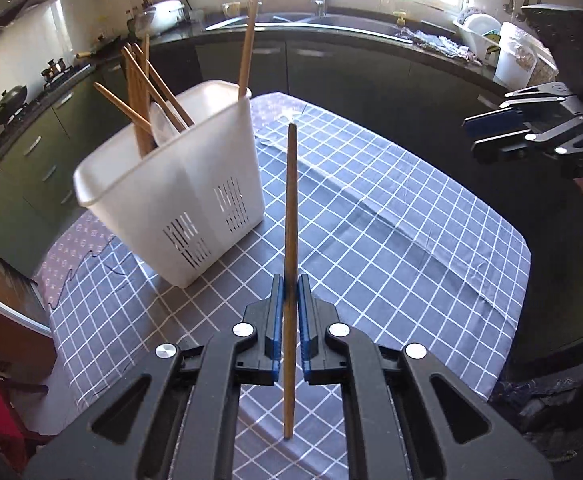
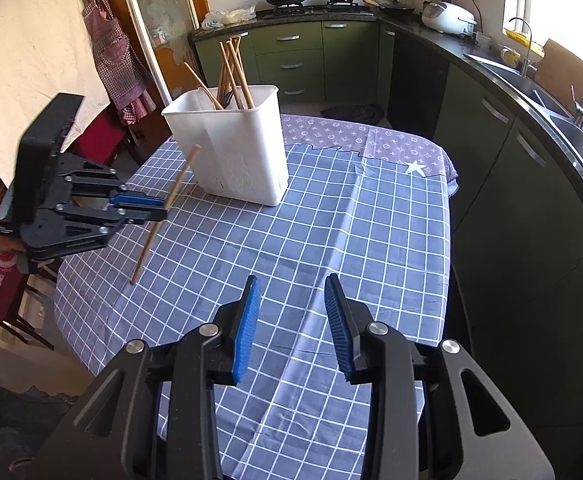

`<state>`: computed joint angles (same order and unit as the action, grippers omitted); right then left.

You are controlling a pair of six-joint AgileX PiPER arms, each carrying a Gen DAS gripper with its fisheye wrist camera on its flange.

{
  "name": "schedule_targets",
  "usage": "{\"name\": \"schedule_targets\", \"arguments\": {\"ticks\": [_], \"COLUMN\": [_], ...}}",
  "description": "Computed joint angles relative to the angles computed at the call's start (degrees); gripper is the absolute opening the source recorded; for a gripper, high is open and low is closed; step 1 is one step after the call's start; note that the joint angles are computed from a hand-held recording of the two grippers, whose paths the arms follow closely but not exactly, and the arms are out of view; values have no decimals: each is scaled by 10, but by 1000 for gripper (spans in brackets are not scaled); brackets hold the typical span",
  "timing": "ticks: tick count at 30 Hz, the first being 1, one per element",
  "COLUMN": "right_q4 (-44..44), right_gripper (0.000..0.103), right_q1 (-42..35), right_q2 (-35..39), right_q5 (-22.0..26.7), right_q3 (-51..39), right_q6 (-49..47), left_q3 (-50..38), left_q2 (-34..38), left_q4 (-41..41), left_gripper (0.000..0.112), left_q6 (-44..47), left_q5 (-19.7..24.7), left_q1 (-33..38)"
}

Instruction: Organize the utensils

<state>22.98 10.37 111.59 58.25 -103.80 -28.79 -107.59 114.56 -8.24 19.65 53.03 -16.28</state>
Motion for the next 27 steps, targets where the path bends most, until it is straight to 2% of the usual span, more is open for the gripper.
{"name": "schedule_targets", "arguments": {"ticks": [7,15,22,27], "right_q4": [-5,-11,-10,-6], "right_gripper": [34,34,34,35], "right_q1": [18,29,27,26], "right_q2": [1,3,15,27], "right_q5": [3,4,6,7], "right_q3": [-2,-1,-2,-4], "right_q6": [3,7,6,3], "left_q3": [133,155,70,-70], "left_q2": [-108,-148,-128,-83], "left_q4": [-18,-35,-51,-37], "left_gripper": [7,7,7,7], "left_q6": [27,31,20,-10], "left_q5": [-71,-84,-37,25], "left_q1": [19,21,34,47]}}
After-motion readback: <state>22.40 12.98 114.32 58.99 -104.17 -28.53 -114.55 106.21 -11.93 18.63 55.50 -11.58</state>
